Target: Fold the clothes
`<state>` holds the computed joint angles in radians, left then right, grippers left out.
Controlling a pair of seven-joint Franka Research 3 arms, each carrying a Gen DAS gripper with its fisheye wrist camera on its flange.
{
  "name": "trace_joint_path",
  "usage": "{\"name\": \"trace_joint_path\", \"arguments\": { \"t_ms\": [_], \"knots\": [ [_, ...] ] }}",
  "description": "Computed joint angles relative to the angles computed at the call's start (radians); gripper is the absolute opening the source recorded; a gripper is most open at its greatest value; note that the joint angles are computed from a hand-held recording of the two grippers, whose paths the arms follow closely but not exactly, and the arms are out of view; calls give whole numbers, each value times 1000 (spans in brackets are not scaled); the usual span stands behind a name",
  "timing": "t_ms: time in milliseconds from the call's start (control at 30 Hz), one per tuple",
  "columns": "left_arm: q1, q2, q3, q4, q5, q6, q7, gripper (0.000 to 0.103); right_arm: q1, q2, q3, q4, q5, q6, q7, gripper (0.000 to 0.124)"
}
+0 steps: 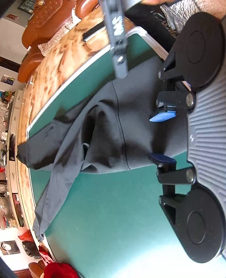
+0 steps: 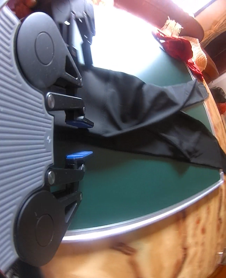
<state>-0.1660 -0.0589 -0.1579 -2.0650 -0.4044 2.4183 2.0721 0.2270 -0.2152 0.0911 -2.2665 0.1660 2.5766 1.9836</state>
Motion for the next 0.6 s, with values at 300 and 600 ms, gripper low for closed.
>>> {"name": "trace_joint_path", "arguments": {
  "t_ms": [300, 600],
  "knots": [
    [-3, -80, 20, -35, -39, 1, -1, 50, -22, 0, 82, 27, -258, -100, 157, 34],
    [-22, -292, 89, -154, 2, 6, -39, 58, 16, -42, 90, 48, -393, -156, 286, 35]
  ]
}}
